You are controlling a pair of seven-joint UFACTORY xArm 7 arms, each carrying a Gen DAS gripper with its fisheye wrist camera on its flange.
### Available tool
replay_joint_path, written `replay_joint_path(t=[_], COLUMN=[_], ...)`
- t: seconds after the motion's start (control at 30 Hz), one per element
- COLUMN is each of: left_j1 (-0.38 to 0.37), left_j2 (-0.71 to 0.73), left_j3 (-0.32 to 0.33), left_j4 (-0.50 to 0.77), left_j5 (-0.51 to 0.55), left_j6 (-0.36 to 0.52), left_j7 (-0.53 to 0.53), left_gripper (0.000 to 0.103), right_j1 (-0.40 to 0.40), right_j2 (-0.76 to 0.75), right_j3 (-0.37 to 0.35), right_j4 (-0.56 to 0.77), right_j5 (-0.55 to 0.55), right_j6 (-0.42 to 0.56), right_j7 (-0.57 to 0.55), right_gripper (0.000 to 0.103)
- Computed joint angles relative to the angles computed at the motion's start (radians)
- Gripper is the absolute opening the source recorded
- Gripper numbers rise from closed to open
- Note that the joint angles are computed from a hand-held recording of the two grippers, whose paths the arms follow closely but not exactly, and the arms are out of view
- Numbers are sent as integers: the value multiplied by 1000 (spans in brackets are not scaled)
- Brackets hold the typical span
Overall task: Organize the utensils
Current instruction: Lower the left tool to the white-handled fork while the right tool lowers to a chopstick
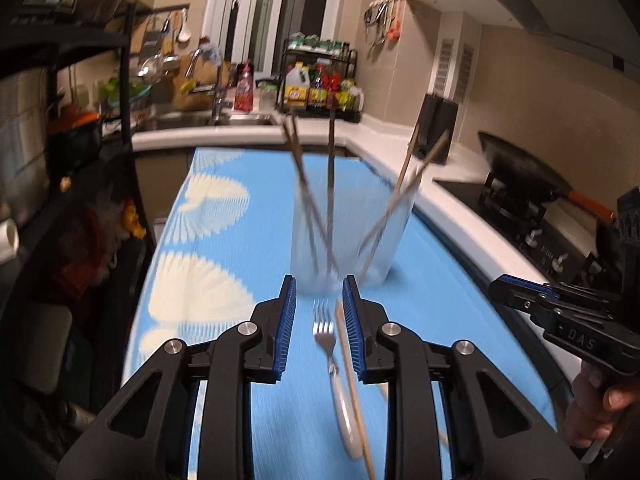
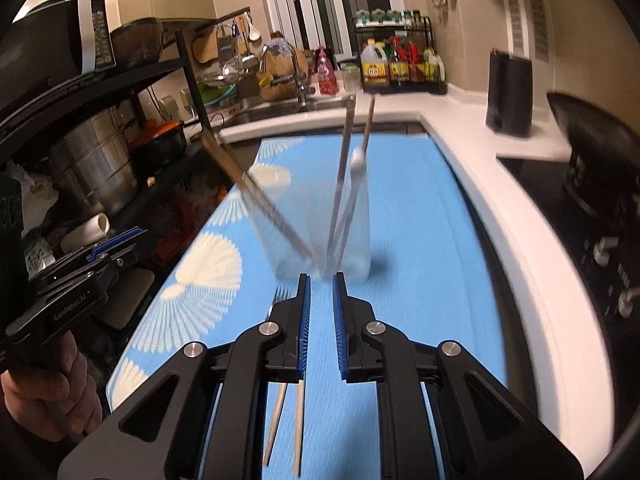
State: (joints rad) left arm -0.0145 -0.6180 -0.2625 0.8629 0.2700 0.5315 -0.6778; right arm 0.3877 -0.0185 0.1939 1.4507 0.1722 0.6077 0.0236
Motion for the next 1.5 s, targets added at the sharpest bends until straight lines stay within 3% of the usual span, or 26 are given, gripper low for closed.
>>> replay_joint_path(t=[0.13, 0.37, 0.53, 1.0, 1.23, 1.3, 1.5], left_j1=[-21, -93, -123, -104, -106, -107, -117], left_j2=[-52, -35, -2, 64, 76, 76, 46], left_j3=[-29, -9, 17, -18, -17, -14, -2], left_j4=[-155, -244, -245, -194, -177, -174, -191], left_j5=[-26, -69, -109, -49, -27, -26, -33], left_j6=[-37, -90, -94, -61, -42, -29, -5], left_j7=[-79, -80, -63, -93, -98, -99, -94], left_gripper=[24, 24, 24, 24, 24, 19, 18], right_j1=[19, 48, 58, 63, 63, 64, 59], right_j2=[-86, -112, -92, -94, -94, -94, -113], right_j3=[19, 40, 40, 37, 38, 37, 33], right_j4=[-228, -382, -389, -407, -409, -408, -419], right_j5=[-5, -60, -88, -122, -131, -122, -117], right_j6=[-103, -154, -135, -147, -149, -145, -135], right_j7=[21, 66, 85, 102, 110, 107, 121], right_gripper=[14, 13, 13, 13, 7, 6, 6])
